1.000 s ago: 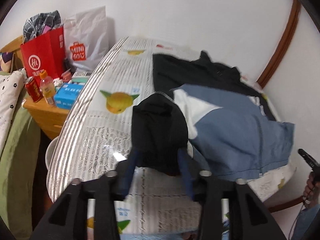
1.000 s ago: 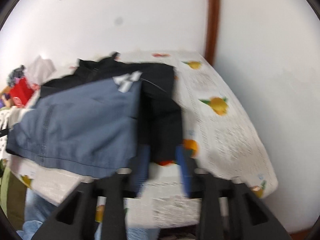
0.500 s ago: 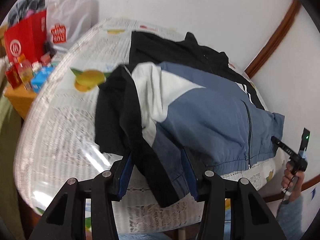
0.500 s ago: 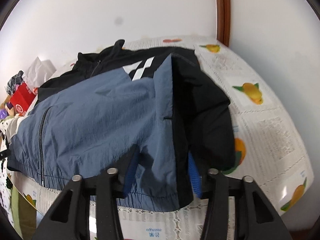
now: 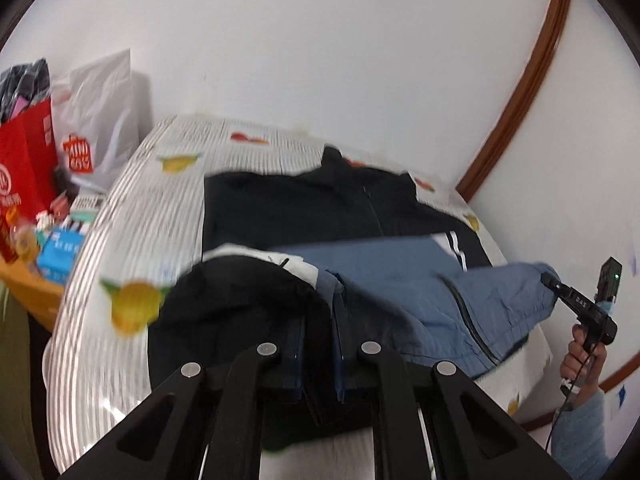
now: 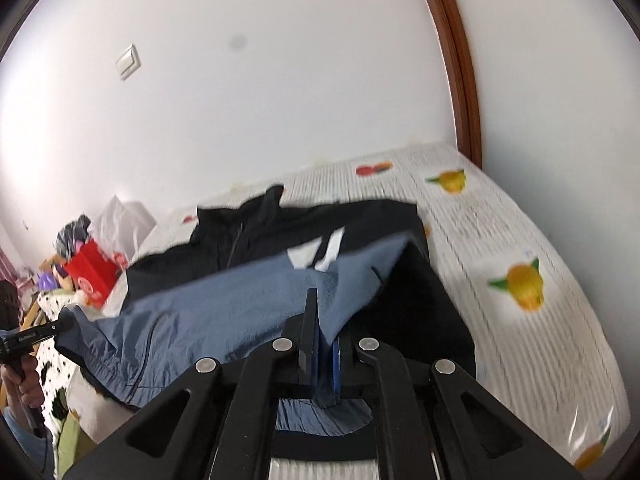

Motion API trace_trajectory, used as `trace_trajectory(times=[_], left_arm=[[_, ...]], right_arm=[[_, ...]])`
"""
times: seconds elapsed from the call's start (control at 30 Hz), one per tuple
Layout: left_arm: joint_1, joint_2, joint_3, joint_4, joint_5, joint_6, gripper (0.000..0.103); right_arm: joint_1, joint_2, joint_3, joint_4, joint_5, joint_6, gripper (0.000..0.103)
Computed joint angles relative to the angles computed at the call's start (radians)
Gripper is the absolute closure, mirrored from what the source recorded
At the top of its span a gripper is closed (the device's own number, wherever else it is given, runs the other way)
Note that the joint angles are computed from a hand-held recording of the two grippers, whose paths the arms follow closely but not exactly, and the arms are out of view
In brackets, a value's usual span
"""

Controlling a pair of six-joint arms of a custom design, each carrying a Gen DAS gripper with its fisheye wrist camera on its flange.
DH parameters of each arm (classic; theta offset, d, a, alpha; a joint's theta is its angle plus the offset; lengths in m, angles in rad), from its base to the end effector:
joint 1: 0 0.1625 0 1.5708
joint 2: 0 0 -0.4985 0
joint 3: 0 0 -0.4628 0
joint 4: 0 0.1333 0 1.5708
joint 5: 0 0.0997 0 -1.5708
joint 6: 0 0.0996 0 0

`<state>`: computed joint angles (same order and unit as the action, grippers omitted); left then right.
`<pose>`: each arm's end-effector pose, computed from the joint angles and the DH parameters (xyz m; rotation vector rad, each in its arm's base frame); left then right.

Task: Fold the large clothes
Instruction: 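Lift the hem with both grippers, fold it toward the collar, release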

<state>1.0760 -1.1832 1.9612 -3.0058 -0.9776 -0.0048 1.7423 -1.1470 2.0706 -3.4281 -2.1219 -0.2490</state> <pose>-0.1411 -0.6595 0.2947 0.3596 2.5299 -1.0314 0.1843 -0.5887 0.2774 0.1614 -2.3461 1.1470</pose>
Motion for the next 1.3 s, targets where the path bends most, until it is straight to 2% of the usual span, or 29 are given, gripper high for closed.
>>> trace_trajectory(times=[0.2,0.47,0.63,0.73,0.83,0.87,0.9,0.97,1.0,1.07,1.2,1.23,1.3], left_arm=[[0.039,0.099,-0.126,0.007,0.028,0.021,0.092],[0.105,0.198,-0.252,0.057,0.005,0.028,0.092],[0.125,0.230,-0.291,0.096,0.006,0.004,0.090],[0.126,0.234,-0.303,0.127,0.009,-0.005,0.086],[0.118,0.218,-0.294,0.151,-0.007,-0.009,0.063],[0.113,0.209,-0.278,0.130,-0.018,0.000,0.048],[0.107,0.201,-0.261,0.102,-0.024,0.013,0.041],[0.090,0.181,-0.224,0.062,-0.020,0.048,0.041],[0.081,0.171,-0.207,0.057,-0.015,0.059,0.041],[0.072,0.155,-0.180,0.040,-0.020,0.067,0.041],[0.055,0.128,-0.129,0.041,-0.021,0.070,0.042],[0.053,0.122,-0.116,0.042,-0.026,0.071,0.042],[0.048,0.114,-0.093,0.040,-0.031,0.066,0.046]], right_arm=[[-0.017,0.069,-0.116,0.040,-0.013,-0.018,0.098],[-0.067,0.155,-0.217,0.092,-0.039,-0.008,0.098],[-0.093,0.198,-0.255,0.122,-0.086,0.014,0.098],[-0.092,0.209,-0.268,0.155,-0.130,0.032,0.095],[-0.065,0.196,-0.262,0.177,-0.175,0.021,0.089],[-0.049,0.194,-0.255,0.164,-0.197,-0.002,0.085],[-0.035,0.193,-0.247,0.143,-0.220,-0.028,0.082],[-0.005,0.191,-0.227,0.099,-0.253,-0.092,0.064],[0.013,0.191,-0.213,0.065,-0.269,-0.132,0.063],[0.035,0.177,-0.185,0.074,-0.262,-0.148,0.062],[0.046,0.153,-0.143,0.193,-0.195,-0.097,0.063],[0.045,0.153,-0.136,0.206,-0.185,-0.092,0.065],[0.040,0.164,-0.128,0.237,-0.180,-0.081,0.077]])
